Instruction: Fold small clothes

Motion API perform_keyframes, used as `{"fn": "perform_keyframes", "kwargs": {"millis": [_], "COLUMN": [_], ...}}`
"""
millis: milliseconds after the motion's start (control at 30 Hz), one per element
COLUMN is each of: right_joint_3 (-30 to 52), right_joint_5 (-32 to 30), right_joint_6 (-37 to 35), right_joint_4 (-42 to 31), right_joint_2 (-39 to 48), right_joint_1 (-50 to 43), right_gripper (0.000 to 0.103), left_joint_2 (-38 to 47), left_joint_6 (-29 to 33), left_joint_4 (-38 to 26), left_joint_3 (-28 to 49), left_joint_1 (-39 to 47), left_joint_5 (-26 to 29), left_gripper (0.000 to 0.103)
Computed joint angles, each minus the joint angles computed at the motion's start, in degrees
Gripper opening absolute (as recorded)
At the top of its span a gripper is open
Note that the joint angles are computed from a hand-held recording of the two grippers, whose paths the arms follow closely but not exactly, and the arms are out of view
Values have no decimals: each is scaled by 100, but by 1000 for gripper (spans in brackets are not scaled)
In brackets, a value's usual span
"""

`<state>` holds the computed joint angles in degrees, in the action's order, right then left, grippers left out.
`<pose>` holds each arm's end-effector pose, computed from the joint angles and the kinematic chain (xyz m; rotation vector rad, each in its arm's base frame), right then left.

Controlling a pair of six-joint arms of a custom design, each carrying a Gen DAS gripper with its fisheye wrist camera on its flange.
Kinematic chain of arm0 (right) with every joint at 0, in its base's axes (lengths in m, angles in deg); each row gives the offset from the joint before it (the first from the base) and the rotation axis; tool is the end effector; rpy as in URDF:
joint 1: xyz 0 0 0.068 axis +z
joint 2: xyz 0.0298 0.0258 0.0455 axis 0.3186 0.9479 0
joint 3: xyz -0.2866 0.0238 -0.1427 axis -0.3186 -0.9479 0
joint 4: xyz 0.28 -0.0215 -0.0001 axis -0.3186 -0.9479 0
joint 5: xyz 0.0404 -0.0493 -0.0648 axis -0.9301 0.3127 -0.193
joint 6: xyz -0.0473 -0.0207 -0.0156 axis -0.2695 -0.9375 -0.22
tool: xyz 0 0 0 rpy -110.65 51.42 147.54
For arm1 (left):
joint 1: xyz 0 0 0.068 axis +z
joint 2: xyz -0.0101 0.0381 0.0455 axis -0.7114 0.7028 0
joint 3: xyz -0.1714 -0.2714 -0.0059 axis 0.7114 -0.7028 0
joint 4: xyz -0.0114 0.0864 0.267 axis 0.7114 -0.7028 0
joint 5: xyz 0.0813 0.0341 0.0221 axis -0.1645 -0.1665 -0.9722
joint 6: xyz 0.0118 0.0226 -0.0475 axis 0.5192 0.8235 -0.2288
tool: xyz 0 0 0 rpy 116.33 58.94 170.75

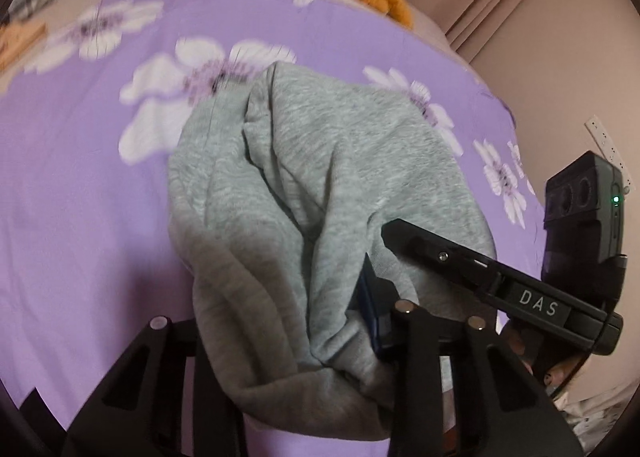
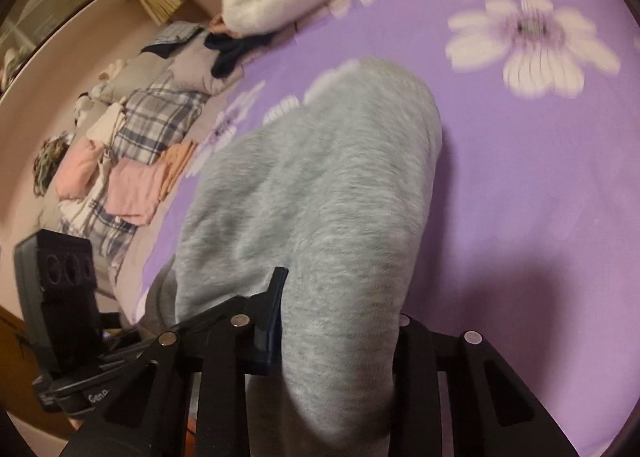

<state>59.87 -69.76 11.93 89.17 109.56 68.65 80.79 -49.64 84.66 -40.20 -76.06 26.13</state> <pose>0.1571 0.1809 0.1473 0.1491 2.3816 0.7940 0.1980 -0.1275 0.1558 0.2590 2.5285 -0.7049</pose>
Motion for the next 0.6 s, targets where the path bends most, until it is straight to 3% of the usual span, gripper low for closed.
{"fn": "perform_keyframes", "kwargs": {"millis": [267,433,600], "right_joint_3": [226,226,31], "right_joint_5": [659,821,399], "right_joint_6": [-785,-1107,-1278], "right_joint_4": [-1212,-1203,-731], "right_joint_2": [-1380,-1538,-1153], "right_joint_1": [-110,-310,-806], "right_gripper": [33,33,33], "left_joint_2": [-474,-295,450], "left_joint_6": [21,49,-102], "left_joint_4": [-59,213,456], "left_joint_3": [410,496,694], "left_joint_1": [-379,-470,-565], "left_joint_5": [-430,-484,-521], "left_gripper": [36,36,36]}}
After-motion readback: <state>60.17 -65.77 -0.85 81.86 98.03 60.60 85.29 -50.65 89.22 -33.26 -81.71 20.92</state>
